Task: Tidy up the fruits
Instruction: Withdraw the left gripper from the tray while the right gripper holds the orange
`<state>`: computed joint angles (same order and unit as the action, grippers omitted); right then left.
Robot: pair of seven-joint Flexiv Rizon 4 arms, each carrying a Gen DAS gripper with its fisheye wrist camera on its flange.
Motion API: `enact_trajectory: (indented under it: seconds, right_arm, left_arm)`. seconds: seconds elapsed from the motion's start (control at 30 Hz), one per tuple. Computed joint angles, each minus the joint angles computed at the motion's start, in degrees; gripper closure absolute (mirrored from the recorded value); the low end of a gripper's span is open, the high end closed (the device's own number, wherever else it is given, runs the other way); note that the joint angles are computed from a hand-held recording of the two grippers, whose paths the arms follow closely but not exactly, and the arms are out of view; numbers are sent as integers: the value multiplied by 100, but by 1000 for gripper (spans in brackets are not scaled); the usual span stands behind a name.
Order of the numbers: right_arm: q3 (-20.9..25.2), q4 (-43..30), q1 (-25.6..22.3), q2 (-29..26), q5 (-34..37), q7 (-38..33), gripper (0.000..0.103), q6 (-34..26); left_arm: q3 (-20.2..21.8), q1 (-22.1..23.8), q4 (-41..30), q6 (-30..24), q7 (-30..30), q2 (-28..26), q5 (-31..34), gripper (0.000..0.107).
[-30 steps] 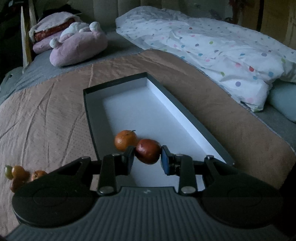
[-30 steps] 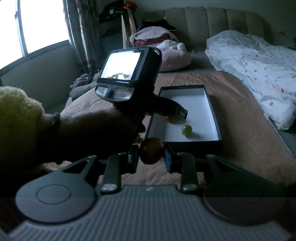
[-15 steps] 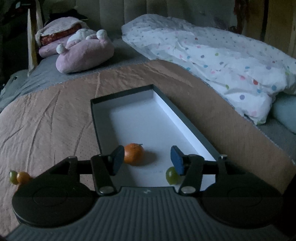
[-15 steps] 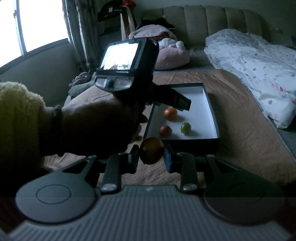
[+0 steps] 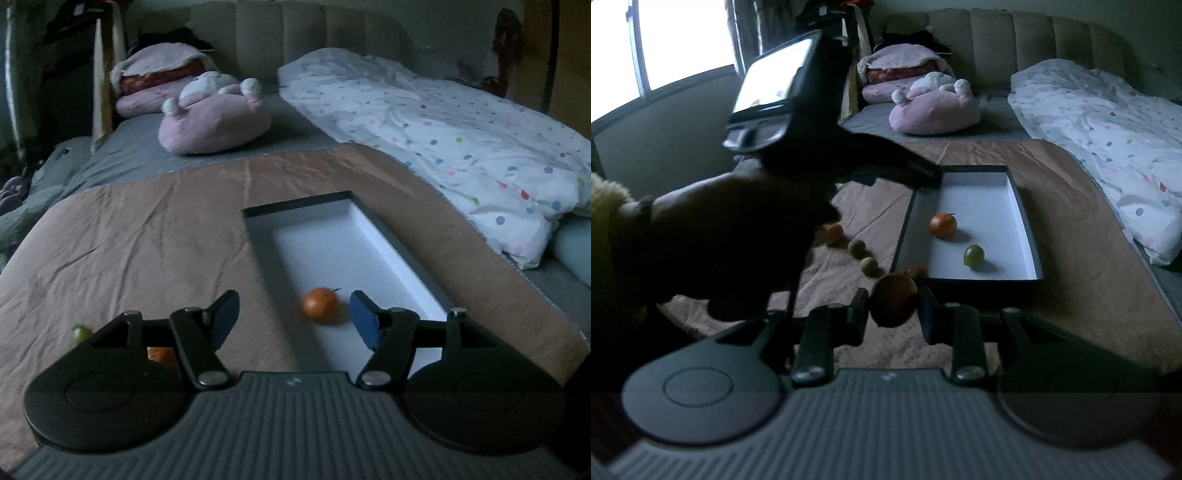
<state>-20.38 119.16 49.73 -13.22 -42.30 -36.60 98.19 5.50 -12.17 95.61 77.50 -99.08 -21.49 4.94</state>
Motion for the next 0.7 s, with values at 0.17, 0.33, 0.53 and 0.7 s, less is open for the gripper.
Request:
enact_trajectory:
  seconds: [0.17, 0.33, 0.53, 0.7]
  right_arm:
    - [497, -225, -358, -117, 122, -197, 72, -111]
    - [1002, -440, -719, -209, 176, -379, 72, -237]
    - [1439, -638, -992, -301, 254, -624, 72, -330]
    - [1559, -765, -1052, -345, 272, -722, 72, -380]
  left_arm:
    - [192, 8, 403, 88, -230, 326, 180, 36]
    - [291, 76, 663, 85, -505, 585, 451, 36]
    - [289, 218, 910, 163, -703, 829, 699, 36]
    - [221, 386, 1147, 210, -779, 1033, 733, 36]
